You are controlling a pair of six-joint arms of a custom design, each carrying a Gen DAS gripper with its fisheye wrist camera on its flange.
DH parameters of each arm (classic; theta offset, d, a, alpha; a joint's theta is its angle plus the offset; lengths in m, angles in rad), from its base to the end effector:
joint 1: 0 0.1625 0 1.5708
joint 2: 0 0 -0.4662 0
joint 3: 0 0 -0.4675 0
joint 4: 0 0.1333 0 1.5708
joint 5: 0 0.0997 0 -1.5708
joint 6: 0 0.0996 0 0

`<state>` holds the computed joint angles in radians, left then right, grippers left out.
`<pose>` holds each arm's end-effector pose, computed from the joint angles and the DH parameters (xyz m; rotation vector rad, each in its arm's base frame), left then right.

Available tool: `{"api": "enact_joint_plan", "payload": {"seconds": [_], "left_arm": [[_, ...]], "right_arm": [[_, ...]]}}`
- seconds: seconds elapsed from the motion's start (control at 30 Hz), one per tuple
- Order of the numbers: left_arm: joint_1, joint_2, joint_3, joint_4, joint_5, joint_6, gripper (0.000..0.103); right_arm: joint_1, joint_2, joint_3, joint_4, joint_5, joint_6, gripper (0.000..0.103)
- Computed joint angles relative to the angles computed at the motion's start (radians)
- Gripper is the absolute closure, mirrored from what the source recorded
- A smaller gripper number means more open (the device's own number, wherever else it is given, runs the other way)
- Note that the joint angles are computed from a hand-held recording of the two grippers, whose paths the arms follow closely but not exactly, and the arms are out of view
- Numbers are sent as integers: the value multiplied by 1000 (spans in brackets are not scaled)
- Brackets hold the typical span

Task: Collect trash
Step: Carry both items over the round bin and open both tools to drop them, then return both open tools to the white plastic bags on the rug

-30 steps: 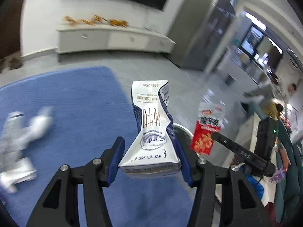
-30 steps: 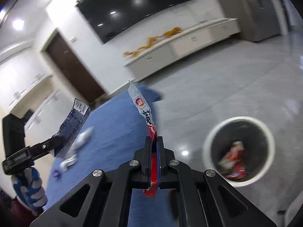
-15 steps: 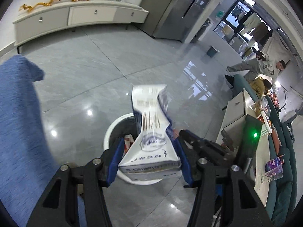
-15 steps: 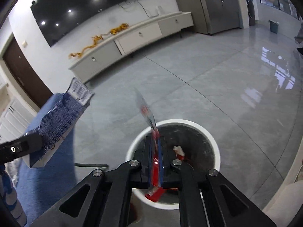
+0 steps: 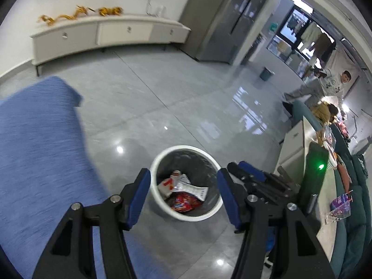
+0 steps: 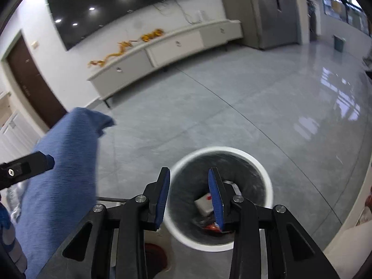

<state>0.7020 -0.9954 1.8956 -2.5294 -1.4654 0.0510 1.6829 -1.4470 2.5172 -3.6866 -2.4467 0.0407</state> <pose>-0.4031 -0.5292 0.0943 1.3560 2.7483 -0.1464 0.0997 -0.3783 0.2693 -0.4798 -2.0689 1.2515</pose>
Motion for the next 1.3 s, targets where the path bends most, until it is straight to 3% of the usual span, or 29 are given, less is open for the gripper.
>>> {"api": "enact_joint_plan", "payload": {"seconds": [0.27, 0.57, 0.73, 0.83, 1.0, 1.13, 1.3], "left_arm": [[48, -252, 100, 23, 163, 91, 38], [141, -502, 188, 67, 368, 165, 38], [208, -594, 199, 65, 390, 169, 38], [238, -591, 196, 11, 394, 205, 38], [281, -497, 146, -66, 363, 281, 38], [299, -419, 103, -82, 339, 343, 38], [324, -348, 61, -74, 336, 359, 38]], "right_arm": [[231, 139, -129, 73, -25, 0, 65], [341, 314, -272, 189, 52, 24, 63], [375, 376, -327, 241, 103, 16, 63], [381, 403, -362, 278, 135, 5, 61], [354, 458, -435, 339, 189, -12, 61], [320, 503, -498, 363, 236, -1, 61], [269, 561, -585, 422, 300, 27, 53]]}}
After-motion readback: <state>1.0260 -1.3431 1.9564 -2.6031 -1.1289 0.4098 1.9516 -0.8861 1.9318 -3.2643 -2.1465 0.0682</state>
